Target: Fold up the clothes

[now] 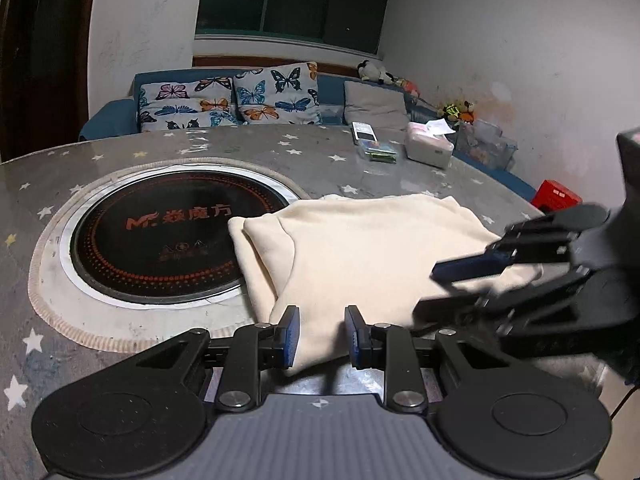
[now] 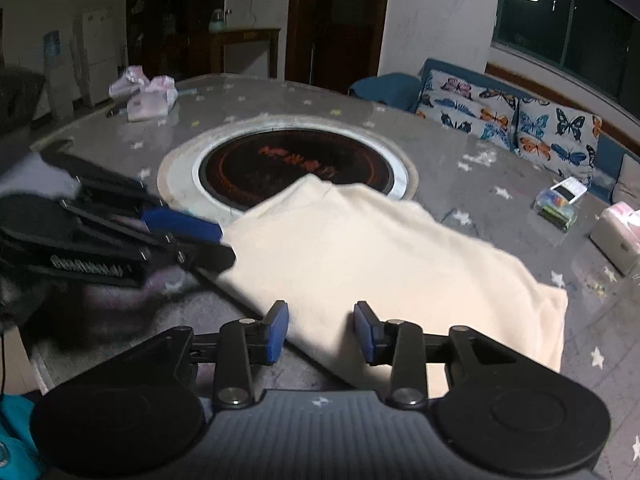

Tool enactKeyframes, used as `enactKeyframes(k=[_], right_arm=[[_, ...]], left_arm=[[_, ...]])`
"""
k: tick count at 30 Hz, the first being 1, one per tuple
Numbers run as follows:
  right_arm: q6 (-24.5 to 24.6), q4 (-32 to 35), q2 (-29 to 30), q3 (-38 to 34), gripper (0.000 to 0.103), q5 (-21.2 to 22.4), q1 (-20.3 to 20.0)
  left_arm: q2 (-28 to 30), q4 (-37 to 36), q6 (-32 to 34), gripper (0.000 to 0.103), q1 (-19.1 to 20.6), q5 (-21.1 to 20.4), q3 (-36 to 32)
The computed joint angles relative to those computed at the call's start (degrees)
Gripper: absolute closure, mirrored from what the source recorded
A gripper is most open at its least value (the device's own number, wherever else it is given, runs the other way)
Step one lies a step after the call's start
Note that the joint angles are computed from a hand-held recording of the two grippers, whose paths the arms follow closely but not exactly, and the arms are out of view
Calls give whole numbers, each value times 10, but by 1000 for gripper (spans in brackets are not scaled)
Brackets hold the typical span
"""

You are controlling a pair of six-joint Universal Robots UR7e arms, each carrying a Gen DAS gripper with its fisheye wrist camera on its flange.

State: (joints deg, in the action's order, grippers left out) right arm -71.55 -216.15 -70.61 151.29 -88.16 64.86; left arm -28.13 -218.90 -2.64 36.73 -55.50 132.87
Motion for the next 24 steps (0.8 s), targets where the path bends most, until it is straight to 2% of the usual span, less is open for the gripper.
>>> enactKeyframes(k=[7, 10, 11, 14, 15, 18, 24], right_arm=[[-17, -4, -7, 6, 61, -10, 23], [-28, -1, 0, 5, 59, -19, 39], [-32, 1, 3, 5, 58, -22, 45], [-45, 3, 16, 2, 56, -30, 60], [-49, 4, 20, 1, 56, -33, 65], [-66, -6, 45, -5, 54, -48, 87], [-98, -30, 95, -18, 54, -73, 116]], left_arm=[[-18, -11, -19, 75, -5, 30, 17], [-29, -7, -39, 70, -1, 50, 22], [-33, -4, -44, 68, 1, 56, 22], [-42, 5, -60, 53, 7, 73, 23], [-46, 9, -65, 53, 9, 76, 22], [-52, 10, -71, 50, 18, 78, 19], [-66, 36, -105, 50, 37, 57, 7]])
